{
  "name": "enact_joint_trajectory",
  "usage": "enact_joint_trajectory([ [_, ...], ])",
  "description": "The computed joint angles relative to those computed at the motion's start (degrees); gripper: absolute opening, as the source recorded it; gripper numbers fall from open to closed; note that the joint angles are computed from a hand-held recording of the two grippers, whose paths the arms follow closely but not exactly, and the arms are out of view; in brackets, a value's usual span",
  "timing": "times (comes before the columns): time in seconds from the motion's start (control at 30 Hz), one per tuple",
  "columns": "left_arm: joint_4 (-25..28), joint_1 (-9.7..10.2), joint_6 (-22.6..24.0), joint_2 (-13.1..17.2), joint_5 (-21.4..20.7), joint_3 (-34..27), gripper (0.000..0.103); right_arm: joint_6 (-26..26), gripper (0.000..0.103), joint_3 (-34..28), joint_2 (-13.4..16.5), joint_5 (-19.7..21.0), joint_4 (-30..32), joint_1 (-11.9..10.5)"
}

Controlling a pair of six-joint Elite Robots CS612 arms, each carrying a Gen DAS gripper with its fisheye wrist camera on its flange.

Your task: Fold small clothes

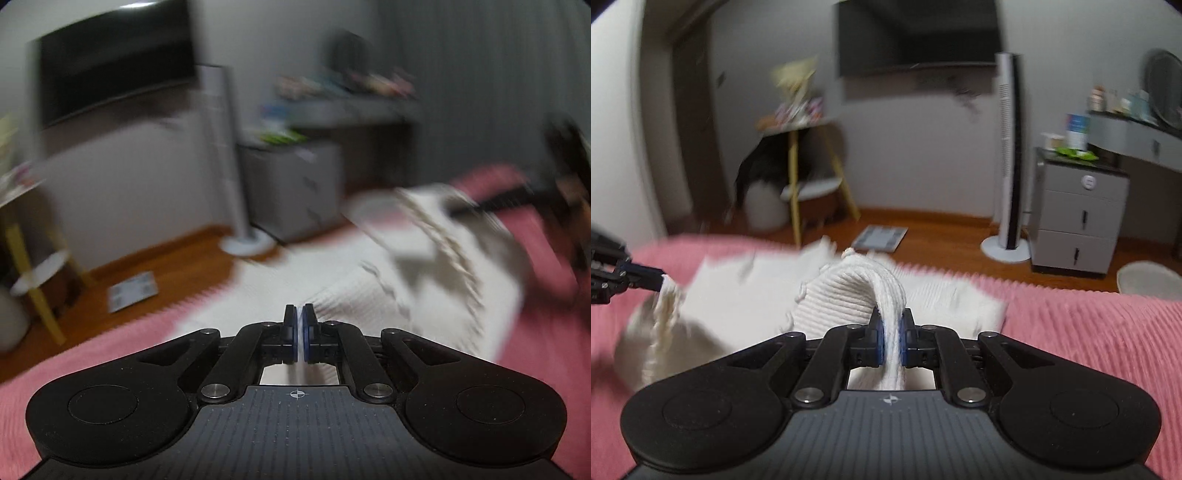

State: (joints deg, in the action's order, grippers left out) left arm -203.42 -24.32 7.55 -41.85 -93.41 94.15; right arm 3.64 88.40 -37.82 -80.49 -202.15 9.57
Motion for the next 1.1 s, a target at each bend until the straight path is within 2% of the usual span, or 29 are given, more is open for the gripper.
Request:
enact_joint_trajectory([
  [0.13,0.36,-0.64,-6.57,0.92,10.68,-2.16,0.005,7.75,0.008,-2.47,1.41,-5.32,-1.27,0.29],
  [0.17,1.97,-0.87,-8.54,1.25,13.74,-2.87,0.005,9.90,0.008,-3.20,1.81,-7.07,-0.35,0.40],
  [0.23,6.09,-0.99,-13.30,1.69,17.36,-3.83,0.006,14.24,0.009,-4.57,2.44,-9.88,3.94,0.54],
  [0.27,8.71,-1.06,-15.89,1.80,18.85,-4.12,0.006,14.76,0.009,-5.04,2.73,-10.28,6.10,0.55],
  [0.3,11.69,-0.80,-17.99,1.87,18.24,-4.49,0.011,14.35,0.012,-5.52,2.89,-10.43,9.31,0.55],
  [0.33,13.99,-0.32,-19.18,1.99,15.83,-4.74,0.022,13.93,0.013,-5.77,2.94,-10.11,11.99,0.51],
  [0.37,15.44,0.10,-19.97,2.04,13.75,-4.75,0.029,13.90,0.013,-5.63,3.02,-8.91,12.66,0.32],
  [0.4,16.43,0.30,-20.30,2.25,12.54,-5.02,0.043,13.99,0.014,-5.44,3.11,-6.93,12.41,-0.02],
  [0.43,16.30,0.33,-20.40,2.45,12.21,-4.96,0.050,14.09,0.014,-5.13,3.13,-5.45,11.64,-0.28],
  [0.5,16.05,0.61,-21.22,3.07,10.33,-5.54,0.053,13.94,0.016,-4.70,3.17,-3.42,10.13,-0.69],
  [0.57,15.87,1.05,-24.19,3.63,7.62,-6.34,0.053,14.23,0.016,-4.81,3.16,-2.39,10.28,-0.89],
  [0.63,15.41,1.34,-25.80,4.14,6.35,-7.29,0.048,14.20,0.016,-5.20,3.38,-1.56,10.04,-1.05],
  [0.77,16.44,0.05,-23.34,4.64,10.34,-8.27,0.033,11.90,0.013,-6.05,3.68,-2.30,10.21,-0.52],
  [0.9,20.87,-0.36,-24.15,4.95,11.73,-9.99,0.037,10.69,0.018,-7.40,3.77,-3.89,13.84,0.00],
  [0.97,21.01,-0.68,-24.24,4.96,12.72,-10.09,0.025,10.98,0.018,-7.98,4.05,-4.44,14.31,0.08],
  [1.0,21.25,-0.77,-23.90,4.86,12.84,-10.08,0.015,10.84,0.014,-8.02,4.06,-4.74,14.34,0.12],
  [1.03,21.46,-0.90,-23.65,4.75,13.29,-10.08,0.015,10.50,0.008,-8.13,4.08,-5.29,14.24,0.21],
  [1.1,21.61,-1.28,-22.28,4.40,14.71,-9.92,0.014,8.79,0.008,-8.05,4.10,-6.76,12.43,0.44],
])
